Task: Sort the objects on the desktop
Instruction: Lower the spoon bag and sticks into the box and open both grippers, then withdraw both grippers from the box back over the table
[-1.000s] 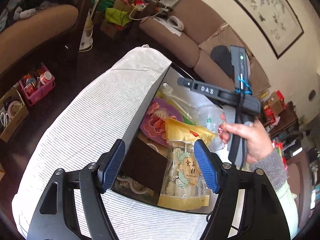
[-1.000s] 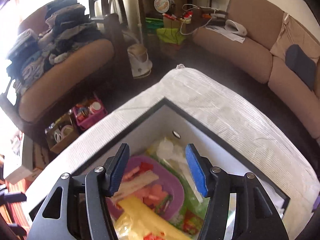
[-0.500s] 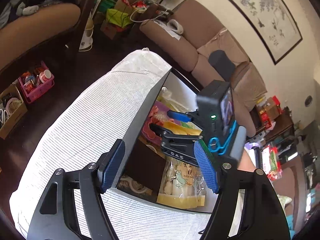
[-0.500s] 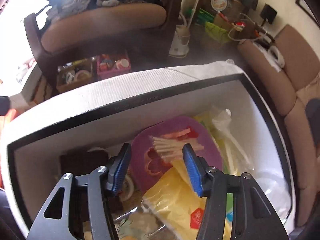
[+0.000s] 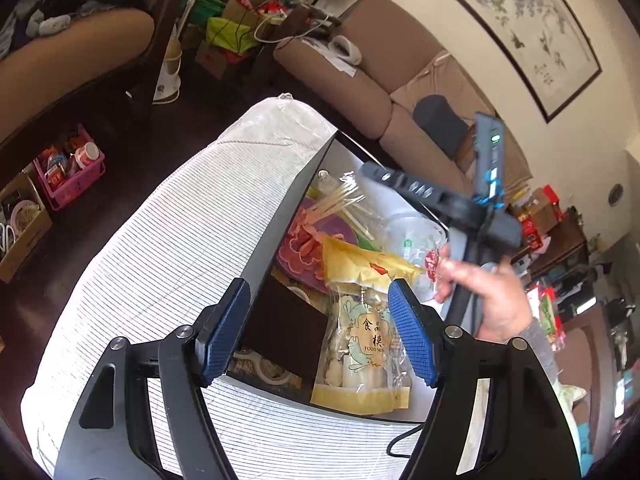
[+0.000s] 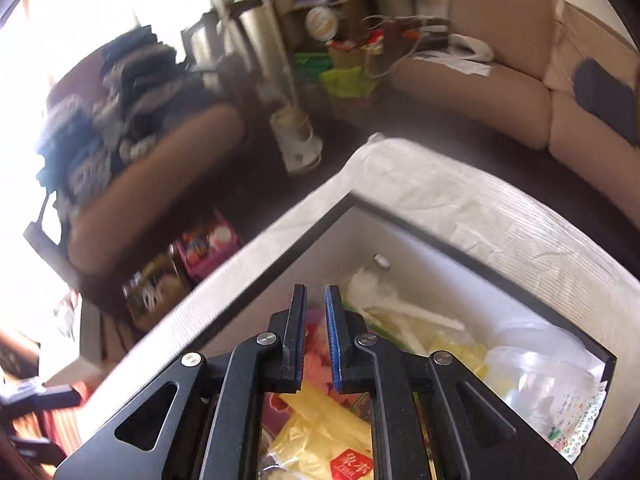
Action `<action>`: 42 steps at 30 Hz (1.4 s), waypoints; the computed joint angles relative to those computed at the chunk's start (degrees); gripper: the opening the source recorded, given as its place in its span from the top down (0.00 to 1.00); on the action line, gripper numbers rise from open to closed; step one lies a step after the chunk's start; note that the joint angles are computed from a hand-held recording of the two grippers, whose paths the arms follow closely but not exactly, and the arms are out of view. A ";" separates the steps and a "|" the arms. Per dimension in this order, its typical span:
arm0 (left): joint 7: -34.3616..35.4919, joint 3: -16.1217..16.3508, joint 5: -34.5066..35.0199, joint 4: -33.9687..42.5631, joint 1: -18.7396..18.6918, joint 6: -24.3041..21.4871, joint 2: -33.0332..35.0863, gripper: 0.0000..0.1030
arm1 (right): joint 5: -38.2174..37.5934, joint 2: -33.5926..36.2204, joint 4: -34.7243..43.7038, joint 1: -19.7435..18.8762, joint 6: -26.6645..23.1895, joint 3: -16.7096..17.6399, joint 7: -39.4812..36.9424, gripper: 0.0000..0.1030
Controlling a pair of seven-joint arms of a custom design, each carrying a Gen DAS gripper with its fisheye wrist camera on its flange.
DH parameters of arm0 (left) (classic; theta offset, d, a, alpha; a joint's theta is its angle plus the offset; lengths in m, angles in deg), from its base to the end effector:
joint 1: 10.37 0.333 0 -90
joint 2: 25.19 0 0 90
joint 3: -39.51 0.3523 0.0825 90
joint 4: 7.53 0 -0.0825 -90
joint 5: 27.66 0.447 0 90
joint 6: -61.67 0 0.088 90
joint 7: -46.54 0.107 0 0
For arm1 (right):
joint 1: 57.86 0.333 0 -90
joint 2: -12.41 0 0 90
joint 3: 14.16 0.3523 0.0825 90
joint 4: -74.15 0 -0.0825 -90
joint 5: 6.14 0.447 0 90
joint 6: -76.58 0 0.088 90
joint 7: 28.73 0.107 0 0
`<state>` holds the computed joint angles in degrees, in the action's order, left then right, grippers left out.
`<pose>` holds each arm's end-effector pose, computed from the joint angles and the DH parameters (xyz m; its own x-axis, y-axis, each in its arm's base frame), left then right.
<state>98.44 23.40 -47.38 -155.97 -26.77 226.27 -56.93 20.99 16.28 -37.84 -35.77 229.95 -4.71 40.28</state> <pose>0.3940 -0.2410 0.5320 0.1404 -0.8104 0.5687 -0.7540 -0.4598 -0.4691 0.5861 0.3405 0.5243 0.5805 -0.7874 -0.2074 -0.6934 -0.3445 -0.6328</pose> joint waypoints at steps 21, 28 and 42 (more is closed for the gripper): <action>-3.47 -7.44 13.60 9.17 3.79 -7.05 8.34 0.00 | -19.07 -9.20 -8.79 -0.07 -3.81 -2.67 14.40 0.14; -9.66 -9.45 22.96 12.84 4.68 -9.20 11.90 0.00 | -29.74 -17.22 -17.00 0.17 -2.52 -2.77 18.77 0.00; -15.18 -9.57 32.68 15.89 3.53 -12.92 14.19 0.00 | -38.02 -28.56 -26.83 0.02 -1.34 -3.40 24.03 0.00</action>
